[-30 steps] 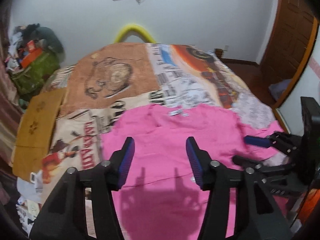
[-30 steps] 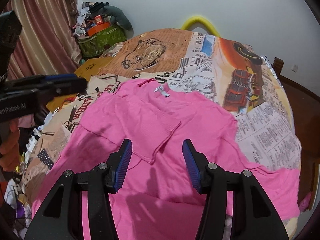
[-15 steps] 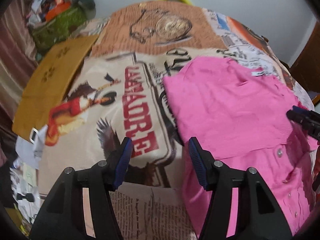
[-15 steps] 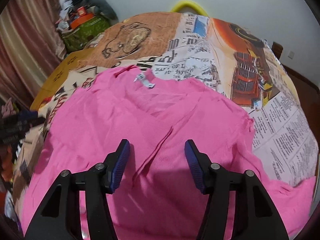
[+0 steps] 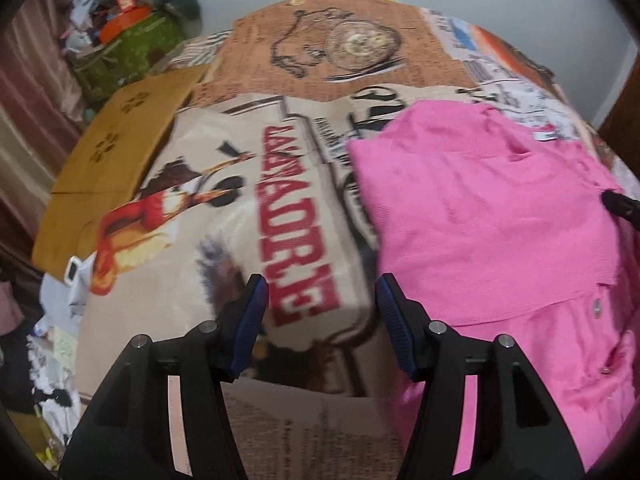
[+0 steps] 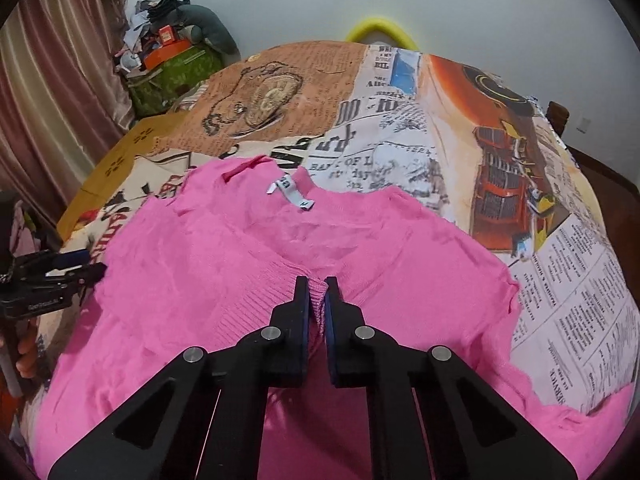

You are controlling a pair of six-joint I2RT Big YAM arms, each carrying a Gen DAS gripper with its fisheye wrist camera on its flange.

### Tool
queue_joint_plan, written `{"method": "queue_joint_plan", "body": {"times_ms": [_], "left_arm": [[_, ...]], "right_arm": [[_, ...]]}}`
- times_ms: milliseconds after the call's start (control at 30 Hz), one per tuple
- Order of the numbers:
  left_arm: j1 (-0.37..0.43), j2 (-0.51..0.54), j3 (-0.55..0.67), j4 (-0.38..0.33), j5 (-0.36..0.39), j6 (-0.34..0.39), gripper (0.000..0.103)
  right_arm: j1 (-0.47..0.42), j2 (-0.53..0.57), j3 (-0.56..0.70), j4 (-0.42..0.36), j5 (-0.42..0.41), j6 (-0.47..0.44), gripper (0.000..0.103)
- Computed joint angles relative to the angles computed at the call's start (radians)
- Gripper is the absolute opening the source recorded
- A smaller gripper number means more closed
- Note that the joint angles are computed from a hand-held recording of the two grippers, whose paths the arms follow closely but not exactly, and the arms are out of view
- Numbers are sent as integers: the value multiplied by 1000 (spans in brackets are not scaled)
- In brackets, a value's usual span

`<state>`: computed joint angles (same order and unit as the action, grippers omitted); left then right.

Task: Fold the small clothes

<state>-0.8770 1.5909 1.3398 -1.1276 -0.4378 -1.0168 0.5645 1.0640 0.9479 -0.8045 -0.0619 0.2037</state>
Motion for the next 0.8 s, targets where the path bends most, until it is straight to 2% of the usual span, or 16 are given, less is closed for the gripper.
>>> {"method": "queue_joint_plan", "body": {"times_ms": [100, 267, 333, 467, 633, 800], "left_arm": [[3, -41, -44, 33, 36, -30, 58], [-40, -56, -16, -33, -19, -47, 58], [-57, -58, 7, -50, -40, -45, 58], [-92, -35, 81, -83, -87, -23, 58], [-102, 22, 163, -90, -106, 0, 61], [-69, 78, 207, -58, -71, 28, 61]], "right_arm": [[-2, 1, -2, -2, 3, 2, 6], [-25, -55, -9, -47, -23, -3, 11], [-39, -85, -15, -69, -16, -8, 17], [-112, -197, -52, -126, -21, -37, 39], [-199, -226, -44, -189, -28, -104, 40], [-253, -160, -12, -163, -89, -127, 40]]}}
